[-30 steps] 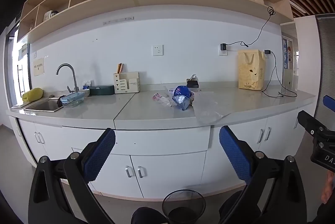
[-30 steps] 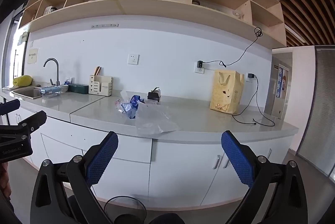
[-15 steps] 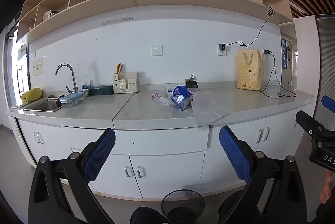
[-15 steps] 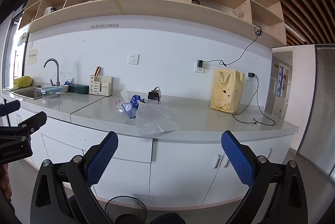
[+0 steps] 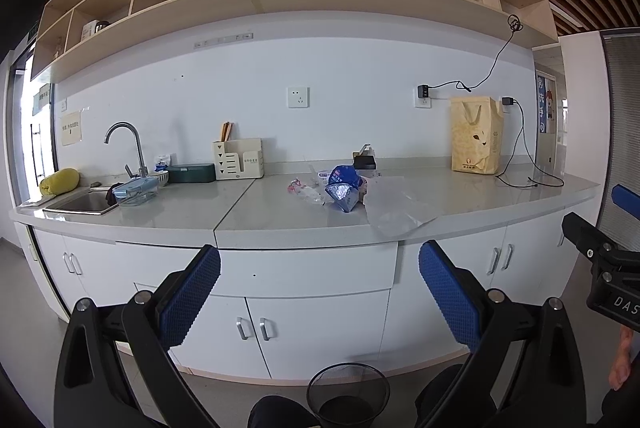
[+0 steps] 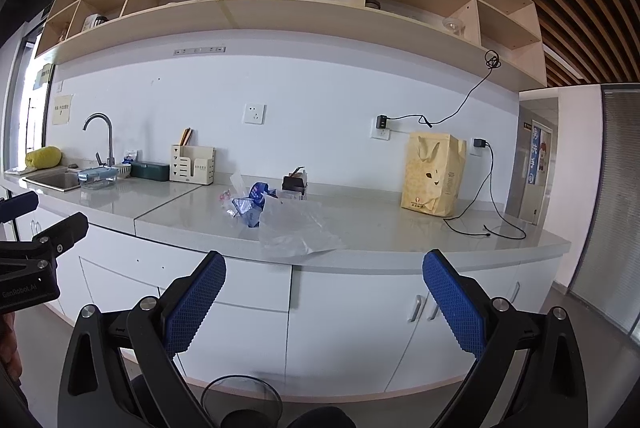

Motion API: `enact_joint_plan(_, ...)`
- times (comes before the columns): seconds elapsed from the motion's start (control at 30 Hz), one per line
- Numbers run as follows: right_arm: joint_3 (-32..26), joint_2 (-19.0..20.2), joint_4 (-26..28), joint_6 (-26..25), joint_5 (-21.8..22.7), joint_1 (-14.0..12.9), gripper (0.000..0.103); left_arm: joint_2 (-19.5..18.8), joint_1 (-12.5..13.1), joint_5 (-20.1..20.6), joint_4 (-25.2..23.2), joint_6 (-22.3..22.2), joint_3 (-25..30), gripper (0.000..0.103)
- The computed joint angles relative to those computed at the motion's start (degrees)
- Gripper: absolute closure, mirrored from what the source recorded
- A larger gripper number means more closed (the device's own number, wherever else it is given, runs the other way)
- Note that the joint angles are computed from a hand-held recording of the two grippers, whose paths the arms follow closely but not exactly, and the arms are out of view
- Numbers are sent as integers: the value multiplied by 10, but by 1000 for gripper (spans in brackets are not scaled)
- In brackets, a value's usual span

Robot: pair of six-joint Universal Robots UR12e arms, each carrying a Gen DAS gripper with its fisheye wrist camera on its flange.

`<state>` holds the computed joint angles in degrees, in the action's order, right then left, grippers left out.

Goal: Collect trash

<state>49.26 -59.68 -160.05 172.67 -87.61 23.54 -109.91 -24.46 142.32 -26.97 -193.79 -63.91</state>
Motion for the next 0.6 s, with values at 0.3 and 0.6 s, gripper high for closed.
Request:
enact_joint_plan(0.3, 1, 0, -3, 3, 1, -1, 3, -4, -2, 5, 3, 4, 6, 4)
enact_joint_plan(0.6, 2, 0, -3, 3, 0, -1, 3, -3, -2, 3, 3, 1, 4, 4)
